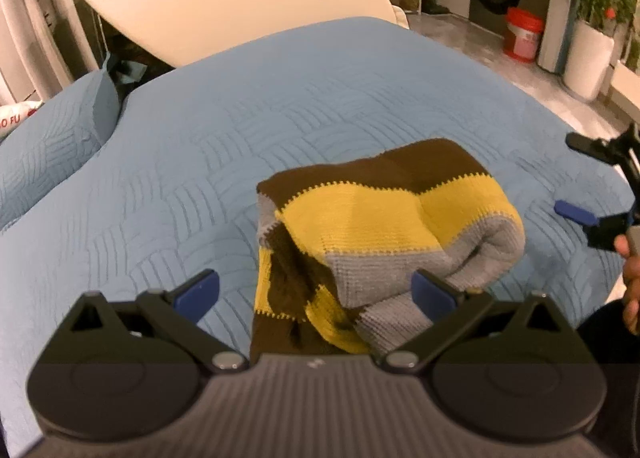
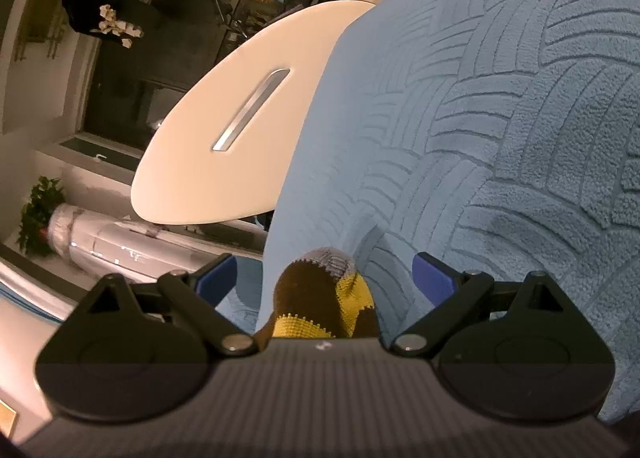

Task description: Fold clothes

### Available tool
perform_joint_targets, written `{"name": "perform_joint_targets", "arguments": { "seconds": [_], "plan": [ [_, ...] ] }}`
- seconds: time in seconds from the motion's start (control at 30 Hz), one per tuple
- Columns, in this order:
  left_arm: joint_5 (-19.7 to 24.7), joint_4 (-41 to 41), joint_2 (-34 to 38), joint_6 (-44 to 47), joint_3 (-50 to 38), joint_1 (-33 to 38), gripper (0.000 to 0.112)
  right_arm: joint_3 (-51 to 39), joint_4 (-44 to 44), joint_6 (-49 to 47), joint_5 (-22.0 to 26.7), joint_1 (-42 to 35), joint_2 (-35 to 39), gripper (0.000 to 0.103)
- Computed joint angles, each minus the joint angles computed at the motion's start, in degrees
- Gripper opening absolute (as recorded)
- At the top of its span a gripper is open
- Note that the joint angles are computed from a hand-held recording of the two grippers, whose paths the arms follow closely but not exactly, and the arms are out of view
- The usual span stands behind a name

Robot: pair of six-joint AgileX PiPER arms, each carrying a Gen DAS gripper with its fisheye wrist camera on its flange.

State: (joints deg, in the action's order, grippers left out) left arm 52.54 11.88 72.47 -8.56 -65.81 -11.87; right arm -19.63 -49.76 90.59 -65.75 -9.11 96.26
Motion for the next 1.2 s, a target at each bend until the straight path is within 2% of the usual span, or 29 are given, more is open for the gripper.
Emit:
{"name": "perform_joint_targets", "arguments": {
  "seconds": [0.47,0.6,0.67,0.77,0.87,0.93,1.0,1.1,1.2],
  "plan": [
    [0.18,2.67,2.14,0.32,-0.91,-1.82,0.103,0.79,0.45,0.1,-1.72,-0.42,0.44,0.097],
    [-1.39,1.68,2.47,2.96,-0.46,-0.71,0.103,0.81,0.52,0.1,-2.04,-0.37,0.65,0.097],
    [-3.72,-2.33,2.55,10.59,-0.07,2.03,0.103,0.9,0.65,-0.04,-2.35,-0.37,0.77,0.097],
    [-12.62,-5.64,2.63,27.78,2.79,4.14,0.103,0.95,0.78,-0.3,-2.41,-0.3,0.74,0.097],
    [-14.94,-10.22,5.51,44.97,0.89,5.92,0.103,0.94,0.68,-0.61,-2.36,-0.13,0.57,0.097],
    [-11.84,-17.45,8.81,56.43,-3.84,8.39,0.103,0.89,0.67,-1.03,-1.99,0.25,0.23,0.097],
    [-5.03,-23.8,14.58,62.11,-12.64,10.61,0.103,0.78,0.59,-1.68,-1.47,0.75,-0.3,0.097],
    [5.5,-28.07,23.85,59.78,-26.07,11.77,0.103,0.7,0.95,-3.52,-0.78,1.8,-1.25,0.097],
    [13.08,-26.79,32.82,52.61,-36.0,10.98,0.103,0.28,0.47,-3.91,0.3,2.37,-1.83,0.097]
  ]
}}
